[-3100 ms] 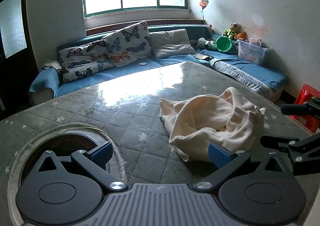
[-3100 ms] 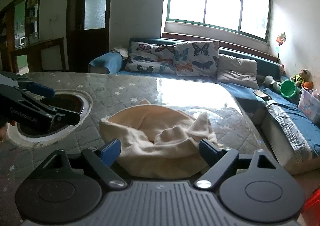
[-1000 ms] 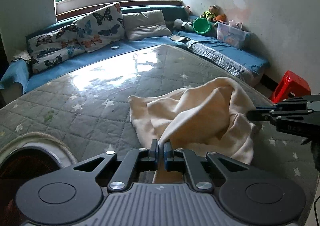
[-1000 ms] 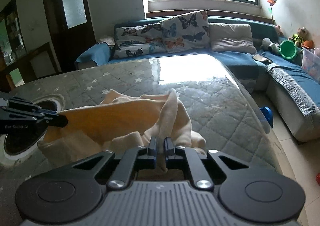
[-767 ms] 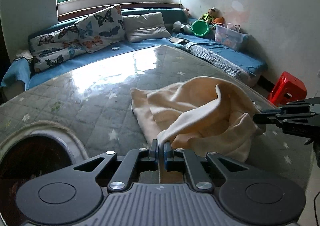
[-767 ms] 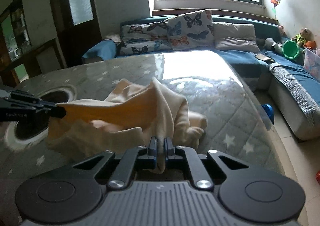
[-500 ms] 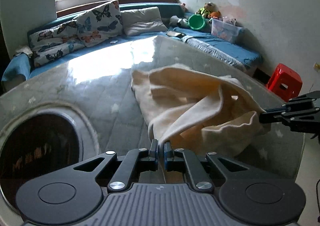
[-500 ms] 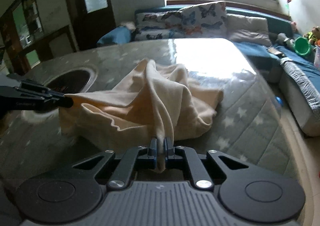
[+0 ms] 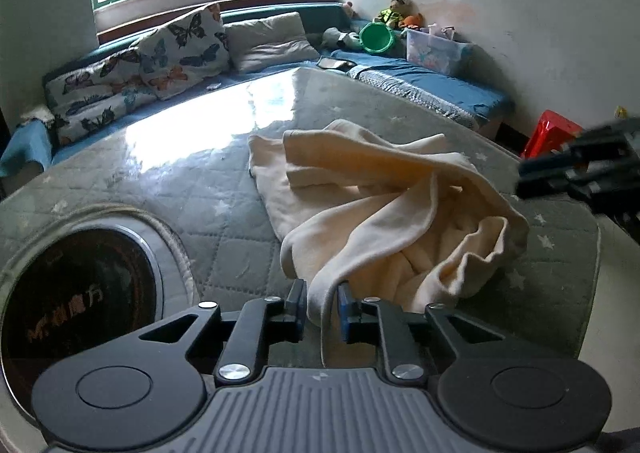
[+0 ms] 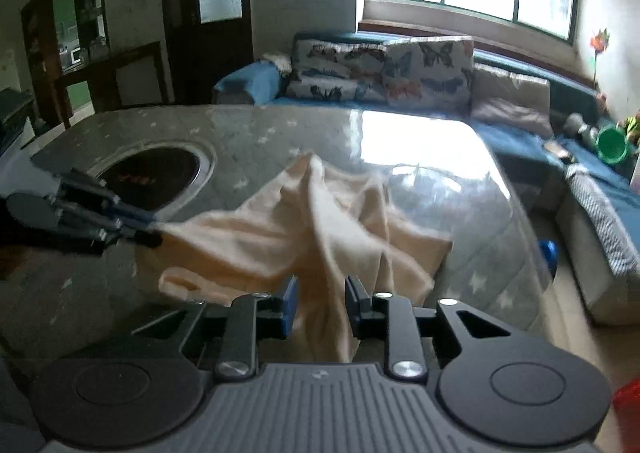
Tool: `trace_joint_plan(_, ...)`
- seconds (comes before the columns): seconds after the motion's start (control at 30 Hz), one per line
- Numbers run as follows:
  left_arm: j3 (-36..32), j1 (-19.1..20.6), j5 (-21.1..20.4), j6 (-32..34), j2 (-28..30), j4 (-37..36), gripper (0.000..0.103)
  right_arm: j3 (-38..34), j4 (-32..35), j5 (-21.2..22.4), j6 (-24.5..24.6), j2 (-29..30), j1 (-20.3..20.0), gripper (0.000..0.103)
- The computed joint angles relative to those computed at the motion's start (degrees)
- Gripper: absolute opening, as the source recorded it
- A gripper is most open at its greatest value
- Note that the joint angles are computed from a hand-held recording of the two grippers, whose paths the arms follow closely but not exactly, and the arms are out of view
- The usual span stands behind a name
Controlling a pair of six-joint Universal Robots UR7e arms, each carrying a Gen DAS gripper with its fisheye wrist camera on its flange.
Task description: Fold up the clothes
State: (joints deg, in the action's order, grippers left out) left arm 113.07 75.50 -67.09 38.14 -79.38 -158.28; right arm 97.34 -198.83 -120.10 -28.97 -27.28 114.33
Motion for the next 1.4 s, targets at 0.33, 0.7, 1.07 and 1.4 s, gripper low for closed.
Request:
trace_joint_plan(0.33, 1.0, -1.1, -2.4, 2.6, 0.8, -1.4, 0.023, -17.3, 10.2, 1.9, -4.7, 8.9, -1.0, 0.035)
trace_joint_plan(0.7, 0.6, -1.4, -4.8, 4.3, 4.0, -0.8, 0.03, -23.9, 13.2, -1.5, -3.8, 13.3, -2.6, 0.003)
trace_joint_plan(1.07, 0.5, -2.4, -6.4, 9.7, 9.6, -6.9, 0.038, -10.1, -3.8, -7.2, -2.5, 5.4, -3.7, 0.003)
trace_joint_plan(1.4, -0.3, -2.1, -9.8, 12.2, 11.9, -5.3, 0.04, 0.7, -14.6, -16.0, 5.1, 1.6, -5.5, 0.003)
